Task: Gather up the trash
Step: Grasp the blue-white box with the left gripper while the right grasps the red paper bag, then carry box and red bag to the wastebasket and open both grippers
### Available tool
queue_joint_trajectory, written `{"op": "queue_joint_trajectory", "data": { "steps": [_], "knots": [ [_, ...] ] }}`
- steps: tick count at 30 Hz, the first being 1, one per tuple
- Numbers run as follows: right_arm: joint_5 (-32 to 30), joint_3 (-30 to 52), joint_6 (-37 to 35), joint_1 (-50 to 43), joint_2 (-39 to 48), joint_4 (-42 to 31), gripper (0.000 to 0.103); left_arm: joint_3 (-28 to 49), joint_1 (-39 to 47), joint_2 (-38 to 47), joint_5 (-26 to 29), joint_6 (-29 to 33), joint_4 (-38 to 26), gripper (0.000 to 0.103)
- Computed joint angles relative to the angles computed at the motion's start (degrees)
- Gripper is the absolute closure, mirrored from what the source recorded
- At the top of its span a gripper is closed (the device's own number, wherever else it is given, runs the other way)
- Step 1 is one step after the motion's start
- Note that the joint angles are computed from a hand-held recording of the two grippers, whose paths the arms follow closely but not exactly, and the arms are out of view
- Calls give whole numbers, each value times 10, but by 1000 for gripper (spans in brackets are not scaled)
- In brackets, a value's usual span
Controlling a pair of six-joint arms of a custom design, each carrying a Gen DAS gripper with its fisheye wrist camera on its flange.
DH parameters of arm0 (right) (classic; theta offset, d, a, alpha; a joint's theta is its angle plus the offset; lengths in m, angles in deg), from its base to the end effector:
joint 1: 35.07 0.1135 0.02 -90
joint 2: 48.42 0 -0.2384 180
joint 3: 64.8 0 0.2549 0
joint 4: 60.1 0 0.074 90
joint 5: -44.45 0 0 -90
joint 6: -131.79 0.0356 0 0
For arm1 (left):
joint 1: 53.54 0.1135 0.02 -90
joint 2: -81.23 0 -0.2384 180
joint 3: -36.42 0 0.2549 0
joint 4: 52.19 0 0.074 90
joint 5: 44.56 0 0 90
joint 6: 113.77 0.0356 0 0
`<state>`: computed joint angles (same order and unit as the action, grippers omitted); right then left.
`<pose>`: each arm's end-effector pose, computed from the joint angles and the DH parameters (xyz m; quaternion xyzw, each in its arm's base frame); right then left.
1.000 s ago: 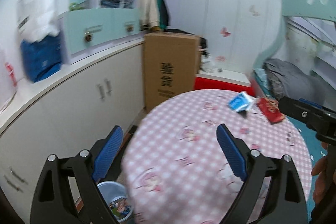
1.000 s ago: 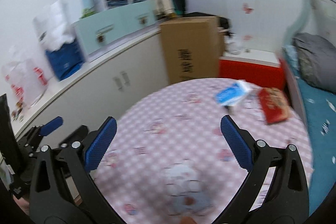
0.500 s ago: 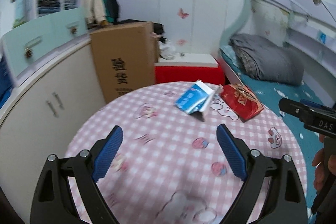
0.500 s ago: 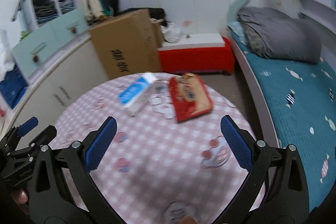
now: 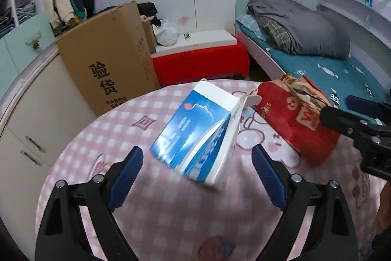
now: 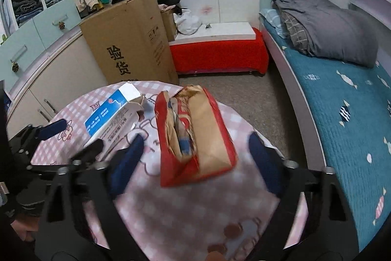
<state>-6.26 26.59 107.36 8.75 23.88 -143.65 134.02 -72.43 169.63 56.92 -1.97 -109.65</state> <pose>0.1831 0.1445 0.3324 0.2463 0.8880 -0.0196 0.3879 0.3170 -0.1160 0.3113 0.3566 0.8593 -0.0844 0.3567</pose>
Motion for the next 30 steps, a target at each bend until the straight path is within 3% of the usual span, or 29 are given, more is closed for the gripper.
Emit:
{"op": "queue_joint_trajectory", "data": {
  "steps": [1,4,6,7,12,18,24,30],
  "knots": [
    [-12,-2,-14,-12,5,12,51,10,-5,12,-2,0,-3,36],
    [-4,13,-20,-23,35,-3,55,61,-11,66,20,6,-53,67],
    [-1,18,-21,-17,39,-13,60,52,-11,61,23,13,-47,69],
    [-6,8,-32,-17,28,4,79,42,-12,54,23,18,-44,70],
    [-24,-9,-4,19,6,18,84,5,28,5,66,10,-59,78],
    [10,17,87,111,3,-20,84,-35,113,-70,123,31,-102,78],
    [47,135,161,214,88,-81,84,-42,274,-124,216,86,-180,78],
    [65,333,133,259,241,-106,84,26,470,-107,314,214,-300,78]
  ]
}}
